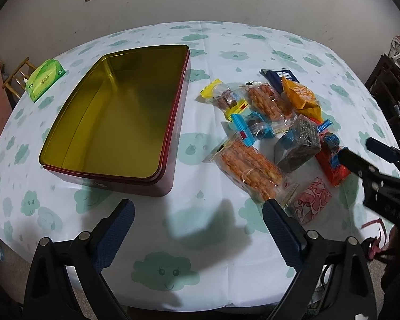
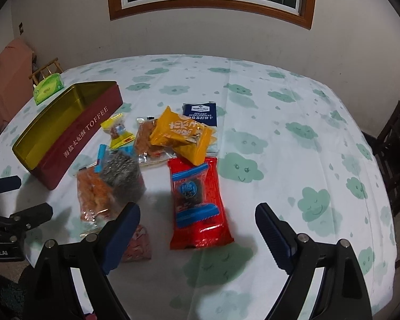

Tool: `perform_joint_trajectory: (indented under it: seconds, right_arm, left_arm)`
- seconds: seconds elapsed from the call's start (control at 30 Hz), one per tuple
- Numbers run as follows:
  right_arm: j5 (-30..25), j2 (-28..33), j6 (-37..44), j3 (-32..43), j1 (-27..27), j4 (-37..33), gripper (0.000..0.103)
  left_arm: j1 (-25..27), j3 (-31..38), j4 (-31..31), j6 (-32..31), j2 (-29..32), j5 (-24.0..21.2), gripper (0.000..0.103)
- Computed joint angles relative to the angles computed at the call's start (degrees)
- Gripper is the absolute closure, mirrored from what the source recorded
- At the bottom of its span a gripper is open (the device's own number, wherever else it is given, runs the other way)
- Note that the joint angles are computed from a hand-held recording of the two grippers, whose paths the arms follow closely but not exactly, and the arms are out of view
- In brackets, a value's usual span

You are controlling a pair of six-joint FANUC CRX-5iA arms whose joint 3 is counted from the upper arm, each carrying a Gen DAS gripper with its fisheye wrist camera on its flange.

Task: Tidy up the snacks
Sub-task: 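Grasp the blue-wrapped cookie with the right tool while the left tool approaches the sesame box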

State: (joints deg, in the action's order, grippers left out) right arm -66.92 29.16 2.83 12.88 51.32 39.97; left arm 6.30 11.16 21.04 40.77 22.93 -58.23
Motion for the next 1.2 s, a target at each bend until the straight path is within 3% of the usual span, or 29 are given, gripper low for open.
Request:
perform_joint_trajectory:
  seconds: [0.1, 0.27, 0.67, 1.2]
  right_arm:
    - [2.1, -0.5, 1.0, -0.6, -1.0, -1.6, 0.043]
    - [3.4, 0.0, 2.7, -0.4, -1.8, -2.4, 0.043]
    - [5.7, 1.5, 6.9, 1.5, -3.5, -5.8, 0.065]
    - [6.8, 2.1, 9.1, 2.0, -4.4, -6.2, 0.065]
  left_arm:
    - [-0.1, -0.1, 0.2, -0.8, 0.0, 0.0, 0.012]
    - [-0.8, -0.2, 0.3, -2.3, 0.1, 0.4, 0.013]
    - [-2.0, 0.4, 1.3, -4.6, 0.7, 0.1, 0.017]
    - [-2.8, 0.7, 3.2, -6.9, 1.2, -1.0, 0.017]
